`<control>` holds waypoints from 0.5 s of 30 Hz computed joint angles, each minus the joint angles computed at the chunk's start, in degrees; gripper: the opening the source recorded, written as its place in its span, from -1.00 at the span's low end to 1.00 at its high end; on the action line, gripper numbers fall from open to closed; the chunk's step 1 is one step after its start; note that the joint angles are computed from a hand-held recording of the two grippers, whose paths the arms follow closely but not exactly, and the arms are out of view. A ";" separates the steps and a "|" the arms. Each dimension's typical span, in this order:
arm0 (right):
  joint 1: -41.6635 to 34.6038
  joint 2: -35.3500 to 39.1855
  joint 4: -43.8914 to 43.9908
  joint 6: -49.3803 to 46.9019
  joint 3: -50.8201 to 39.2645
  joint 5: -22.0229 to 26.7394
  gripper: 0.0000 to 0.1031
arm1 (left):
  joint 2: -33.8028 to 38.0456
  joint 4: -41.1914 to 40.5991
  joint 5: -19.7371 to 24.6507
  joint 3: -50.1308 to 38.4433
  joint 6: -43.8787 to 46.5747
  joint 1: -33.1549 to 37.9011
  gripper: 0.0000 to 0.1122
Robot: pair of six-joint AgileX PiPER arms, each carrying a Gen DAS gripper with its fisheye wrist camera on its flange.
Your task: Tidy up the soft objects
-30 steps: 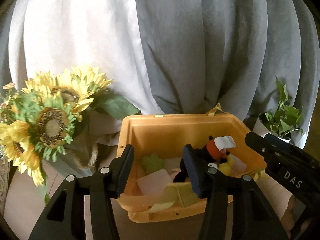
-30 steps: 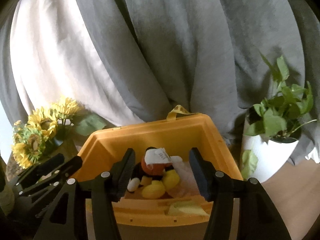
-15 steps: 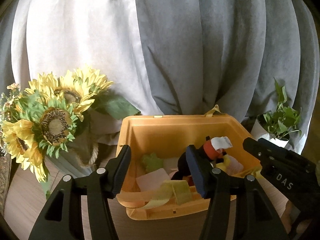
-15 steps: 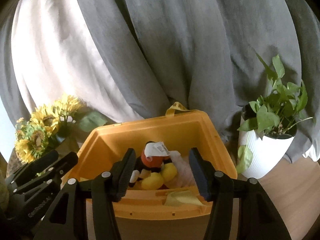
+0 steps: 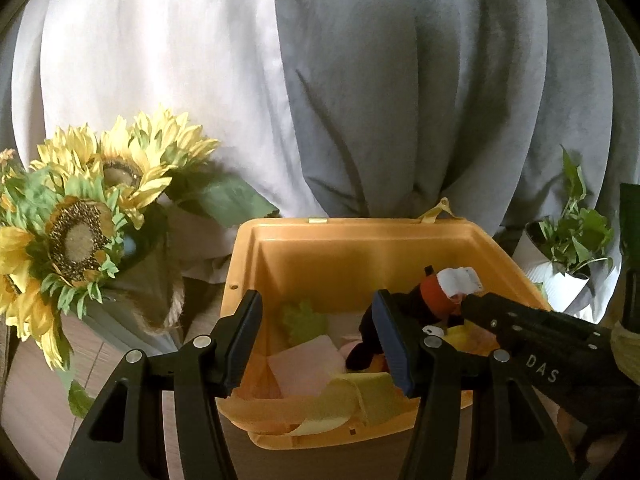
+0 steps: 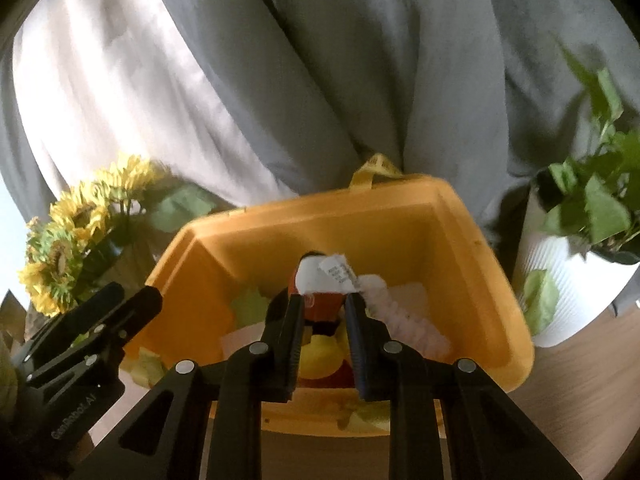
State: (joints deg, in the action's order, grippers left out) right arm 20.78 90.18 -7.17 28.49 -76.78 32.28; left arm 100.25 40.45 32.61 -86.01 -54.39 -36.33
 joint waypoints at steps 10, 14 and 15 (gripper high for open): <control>-0.84 5.92 2.82 -3.33 -5.95 4.60 -0.56 | 1.34 -3.57 -1.13 -1.39 2.27 1.46 0.00; -1.12 8.36 2.02 -2.47 -8.64 5.88 -0.56 | 2.27 -4.01 -1.39 -2.74 2.89 1.83 0.00; -1.18 8.74 1.45 -1.73 -8.96 5.65 -0.56 | 2.59 -4.08 -1.38 -3.18 3.05 1.86 0.00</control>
